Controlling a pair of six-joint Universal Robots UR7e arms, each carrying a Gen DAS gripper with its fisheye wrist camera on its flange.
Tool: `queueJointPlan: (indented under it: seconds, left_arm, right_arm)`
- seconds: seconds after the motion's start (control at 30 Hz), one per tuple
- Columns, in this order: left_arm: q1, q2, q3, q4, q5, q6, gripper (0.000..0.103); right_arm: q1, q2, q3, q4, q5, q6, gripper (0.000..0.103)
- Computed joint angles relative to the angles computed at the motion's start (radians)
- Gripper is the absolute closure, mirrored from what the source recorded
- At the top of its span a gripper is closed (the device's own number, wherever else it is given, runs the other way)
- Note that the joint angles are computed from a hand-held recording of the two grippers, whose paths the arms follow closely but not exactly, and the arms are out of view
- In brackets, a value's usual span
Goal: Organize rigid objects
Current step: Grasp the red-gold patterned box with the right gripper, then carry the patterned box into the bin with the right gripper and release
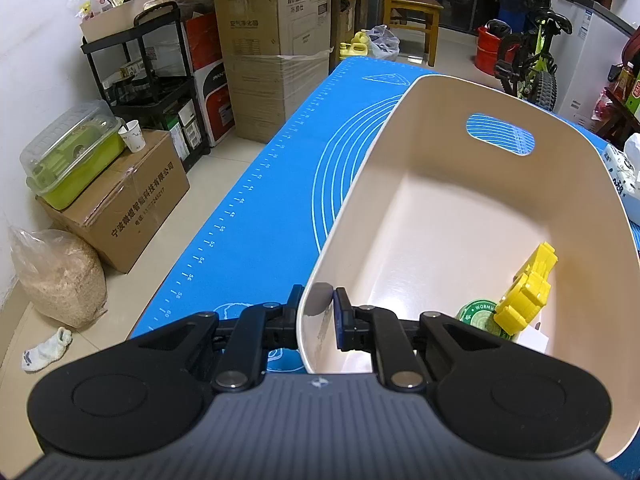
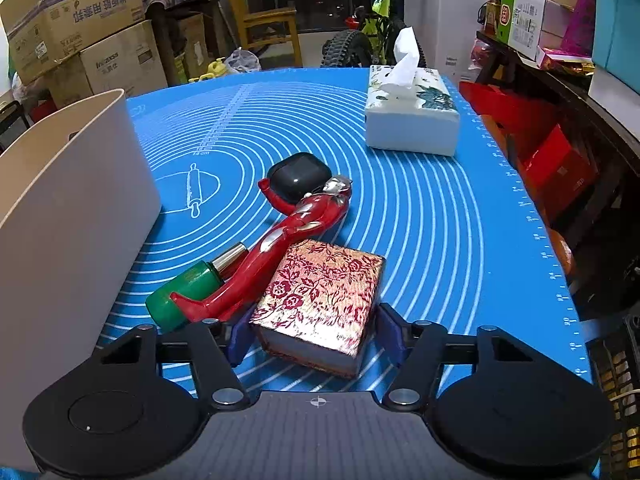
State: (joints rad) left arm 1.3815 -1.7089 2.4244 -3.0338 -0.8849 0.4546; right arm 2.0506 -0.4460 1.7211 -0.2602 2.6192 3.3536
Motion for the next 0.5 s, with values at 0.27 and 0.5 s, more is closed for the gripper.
queueJointPlan:
  seconds: [0.27,0.5]
  left_arm:
    - [0.000,-0.001,0.000,0.001,0.000,-0.001,0.086]
    - [0.001,0.000,-0.003,0.005,0.000,-0.007,0.086]
  right_arm:
    - [0.023,-0.041,0.048,-0.021,0.028,0.062,0.043]
    - [0.047,-0.069,0.085,-0.080,0.050,0.051,0.043]
